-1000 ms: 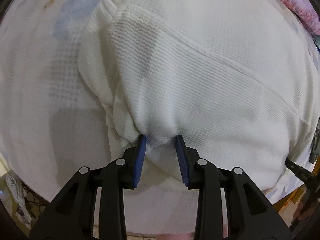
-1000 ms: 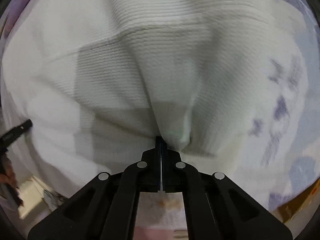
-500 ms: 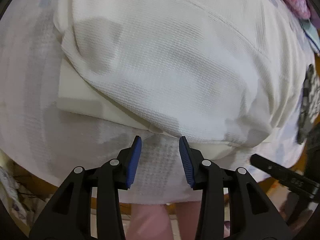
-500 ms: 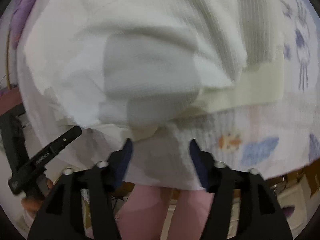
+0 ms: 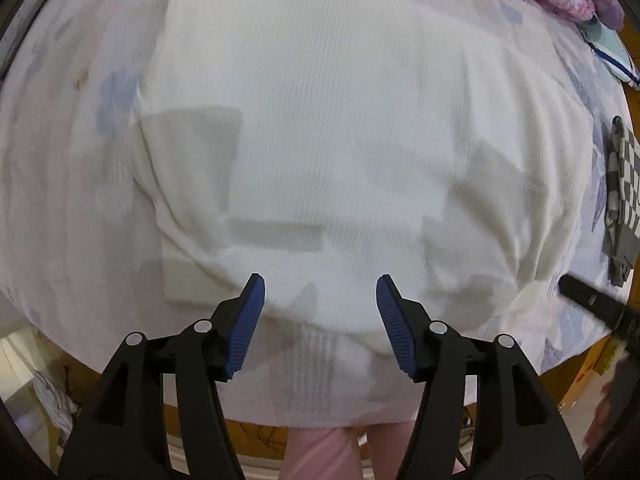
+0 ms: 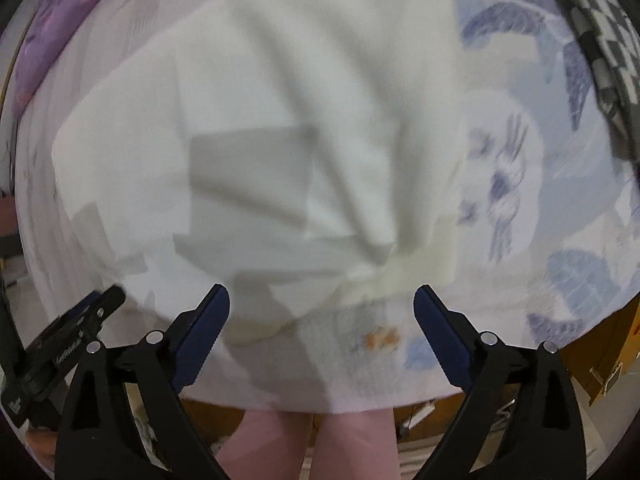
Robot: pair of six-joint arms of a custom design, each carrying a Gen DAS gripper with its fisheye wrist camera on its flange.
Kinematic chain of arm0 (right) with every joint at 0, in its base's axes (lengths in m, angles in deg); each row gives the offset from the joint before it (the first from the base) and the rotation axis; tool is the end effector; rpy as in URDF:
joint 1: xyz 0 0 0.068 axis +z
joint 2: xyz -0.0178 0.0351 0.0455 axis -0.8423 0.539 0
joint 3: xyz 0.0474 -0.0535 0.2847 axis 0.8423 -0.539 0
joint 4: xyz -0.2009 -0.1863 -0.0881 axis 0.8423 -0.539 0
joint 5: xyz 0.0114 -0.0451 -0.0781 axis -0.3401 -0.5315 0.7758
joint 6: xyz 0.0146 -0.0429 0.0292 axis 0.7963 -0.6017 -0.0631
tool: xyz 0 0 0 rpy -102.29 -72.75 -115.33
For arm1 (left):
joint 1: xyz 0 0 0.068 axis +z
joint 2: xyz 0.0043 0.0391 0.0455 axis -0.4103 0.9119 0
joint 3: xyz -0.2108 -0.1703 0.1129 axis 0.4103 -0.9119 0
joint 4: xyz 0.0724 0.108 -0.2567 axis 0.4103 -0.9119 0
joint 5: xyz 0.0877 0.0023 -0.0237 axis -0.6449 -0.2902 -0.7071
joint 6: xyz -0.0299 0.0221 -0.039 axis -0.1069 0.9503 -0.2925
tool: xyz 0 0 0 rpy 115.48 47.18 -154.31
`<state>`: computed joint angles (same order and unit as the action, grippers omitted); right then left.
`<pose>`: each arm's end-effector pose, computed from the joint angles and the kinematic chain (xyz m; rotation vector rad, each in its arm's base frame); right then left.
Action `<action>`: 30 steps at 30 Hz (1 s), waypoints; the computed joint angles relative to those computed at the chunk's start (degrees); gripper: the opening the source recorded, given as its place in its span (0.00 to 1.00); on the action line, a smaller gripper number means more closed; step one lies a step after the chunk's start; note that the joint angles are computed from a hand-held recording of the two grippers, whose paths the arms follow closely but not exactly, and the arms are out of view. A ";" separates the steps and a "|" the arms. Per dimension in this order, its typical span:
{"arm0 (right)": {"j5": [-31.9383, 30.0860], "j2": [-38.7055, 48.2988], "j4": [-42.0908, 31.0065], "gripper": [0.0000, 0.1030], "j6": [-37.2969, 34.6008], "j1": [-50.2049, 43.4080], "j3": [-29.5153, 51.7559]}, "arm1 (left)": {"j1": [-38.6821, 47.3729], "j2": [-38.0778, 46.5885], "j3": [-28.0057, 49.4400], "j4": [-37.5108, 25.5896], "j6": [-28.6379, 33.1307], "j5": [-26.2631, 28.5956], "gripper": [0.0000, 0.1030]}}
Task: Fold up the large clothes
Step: 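Open both grippers and smooth the folded jacket flat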
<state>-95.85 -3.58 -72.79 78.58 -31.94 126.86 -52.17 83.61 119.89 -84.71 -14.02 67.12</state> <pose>0.2088 0.1073 0.1436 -0.8055 -2.9705 -0.3554 0.2975 -0.1589 0.1355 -0.3074 -3.0605 0.0036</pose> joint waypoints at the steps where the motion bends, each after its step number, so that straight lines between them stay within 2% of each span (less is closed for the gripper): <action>1: 0.47 -0.51 -0.71 0.89 -3.02 -3.50 -0.13 | 0.61 -0.05 0.33 0.01 0.74 -0.16 0.58; 4: 1.25 -1.39 -0.27 0.90 -9.71 -14.24 -1.03 | 1.36 1.63 4.29 -1.51 1.86 0.45 0.58; 5: 0.42 -0.54 0.27 0.91 -13.84 -19.63 -0.97 | 3.87 1.66 5.17 -2.19 4.73 0.02 0.58; 7: -0.73 1.74 1.21 0.91 -18.51 -25.53 -0.27 | 3.18 2.07 6.67 -2.46 5.68 -0.53 0.60; 9: -2.70 4.26 3.68 0.91 -21.23 -28.84 0.48 | 4.86 0.57 7.40 -4.12 7.75 -0.72 0.63; 11: -5.97 7.77 4.58 0.91 -27.06 -34.39 2.49 | 5.26 2.07 10.56 -5.71 8.63 -0.71 0.63; 12: -7.02 10.59 8.04 0.91 -27.31 -34.41 1.96 | 5.50 1.91 10.75 -6.01 9.16 -0.72 0.63; 17: -13.01 21.09 11.80 0.92 -36.08 -39.90 7.68 | 6.44 8.92 18.04 -6.39 11.53 2.80 0.74; 21: -15.29 26.94 13.61 0.92 -36.93 -41.23 10.68 | 6.14 12.84 22.32 -7.42 12.83 2.82 0.77; 30: -25.07 39.45 23.99 0.92 -36.47 -43.25 17.00 | 6.01 19.49 30.84 -9.81 14.87 3.76 0.84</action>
<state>-120.92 35.87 -48.81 42.10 -75.20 143.86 -46.16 103.10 150.73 -94.53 0.85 70.88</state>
